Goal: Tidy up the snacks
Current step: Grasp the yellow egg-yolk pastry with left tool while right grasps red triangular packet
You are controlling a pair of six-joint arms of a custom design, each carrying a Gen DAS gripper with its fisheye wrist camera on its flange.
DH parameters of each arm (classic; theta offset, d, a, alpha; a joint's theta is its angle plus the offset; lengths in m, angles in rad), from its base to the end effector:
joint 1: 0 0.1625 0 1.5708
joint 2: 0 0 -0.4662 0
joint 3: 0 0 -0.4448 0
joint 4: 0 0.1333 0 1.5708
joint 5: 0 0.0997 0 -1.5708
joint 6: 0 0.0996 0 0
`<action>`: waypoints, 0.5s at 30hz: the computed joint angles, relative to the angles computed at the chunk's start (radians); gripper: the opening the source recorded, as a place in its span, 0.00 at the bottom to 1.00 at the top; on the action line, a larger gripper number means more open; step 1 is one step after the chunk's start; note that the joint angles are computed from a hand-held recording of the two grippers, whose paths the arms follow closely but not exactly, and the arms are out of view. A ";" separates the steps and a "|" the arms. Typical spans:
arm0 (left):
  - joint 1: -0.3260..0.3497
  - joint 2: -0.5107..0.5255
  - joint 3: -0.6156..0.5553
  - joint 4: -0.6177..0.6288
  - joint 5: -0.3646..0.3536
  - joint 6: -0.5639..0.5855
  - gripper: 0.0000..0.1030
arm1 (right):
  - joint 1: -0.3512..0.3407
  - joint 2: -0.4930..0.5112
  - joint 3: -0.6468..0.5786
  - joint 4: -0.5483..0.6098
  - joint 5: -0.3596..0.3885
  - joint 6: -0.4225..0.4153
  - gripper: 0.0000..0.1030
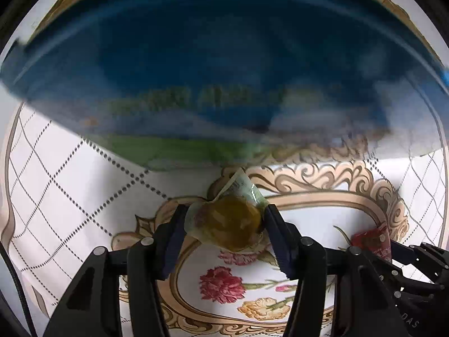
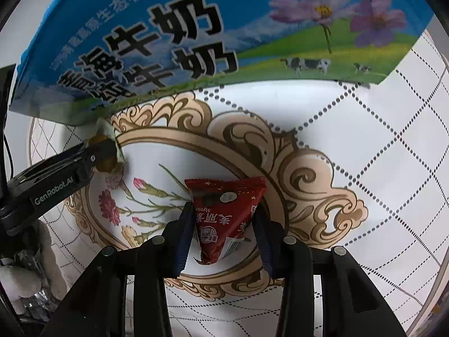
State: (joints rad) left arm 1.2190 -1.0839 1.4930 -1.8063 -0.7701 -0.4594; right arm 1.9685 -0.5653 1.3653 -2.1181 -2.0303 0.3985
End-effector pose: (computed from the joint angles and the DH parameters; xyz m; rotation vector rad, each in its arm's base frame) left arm -0.0532 -0.7394 0.3121 -0.0397 2.3349 -0.2031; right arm 0.3834 -0.6826 -0.0182 0.0768 -2.6222 -0.0693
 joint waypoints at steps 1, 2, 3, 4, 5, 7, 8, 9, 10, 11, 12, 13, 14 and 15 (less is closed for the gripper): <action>-0.005 -0.013 0.015 0.002 -0.014 -0.011 0.50 | 0.001 -0.007 0.014 -0.002 0.002 0.000 0.42; -0.008 -0.027 0.034 0.010 -0.031 -0.023 0.50 | 0.003 -0.014 0.026 -0.003 0.005 -0.002 0.42; -0.011 -0.043 0.055 0.019 -0.047 -0.034 0.50 | 0.004 -0.025 0.045 -0.005 0.011 -0.004 0.42; -0.015 -0.062 0.081 0.026 -0.065 -0.045 0.50 | 0.005 -0.035 0.060 -0.004 0.017 -0.003 0.42; -0.020 -0.084 0.113 0.034 -0.088 -0.060 0.50 | 0.006 -0.045 0.077 -0.001 0.021 -0.003 0.42; -0.031 -0.125 0.178 0.048 -0.130 -0.090 0.50 | 0.008 -0.070 0.120 0.004 0.032 0.002 0.42; -0.038 -0.147 0.217 0.056 -0.152 -0.111 0.50 | 0.007 -0.081 0.141 0.006 0.040 0.008 0.42; -0.043 -0.162 0.244 0.056 -0.165 -0.125 0.50 | 0.006 -0.092 0.163 0.009 0.046 0.012 0.42; -0.046 -0.170 0.264 0.055 -0.178 -0.130 0.50 | 0.006 -0.098 0.179 0.012 0.047 0.015 0.41; -0.048 -0.178 0.286 0.052 -0.188 -0.143 0.51 | 0.006 -0.103 0.194 0.014 0.048 0.019 0.41; -0.049 -0.182 0.305 0.042 -0.193 -0.154 0.51 | 0.003 -0.107 0.210 0.016 0.050 0.025 0.41; -0.049 -0.182 0.312 0.036 -0.191 -0.156 0.51 | 0.001 -0.108 0.222 0.014 0.054 0.034 0.41; -0.050 -0.182 0.322 0.021 -0.184 -0.153 0.53 | -0.004 -0.109 0.237 0.007 0.059 0.043 0.42; -0.050 -0.179 0.325 0.017 -0.176 -0.153 0.53 | -0.004 -0.109 0.244 0.001 0.062 0.051 0.42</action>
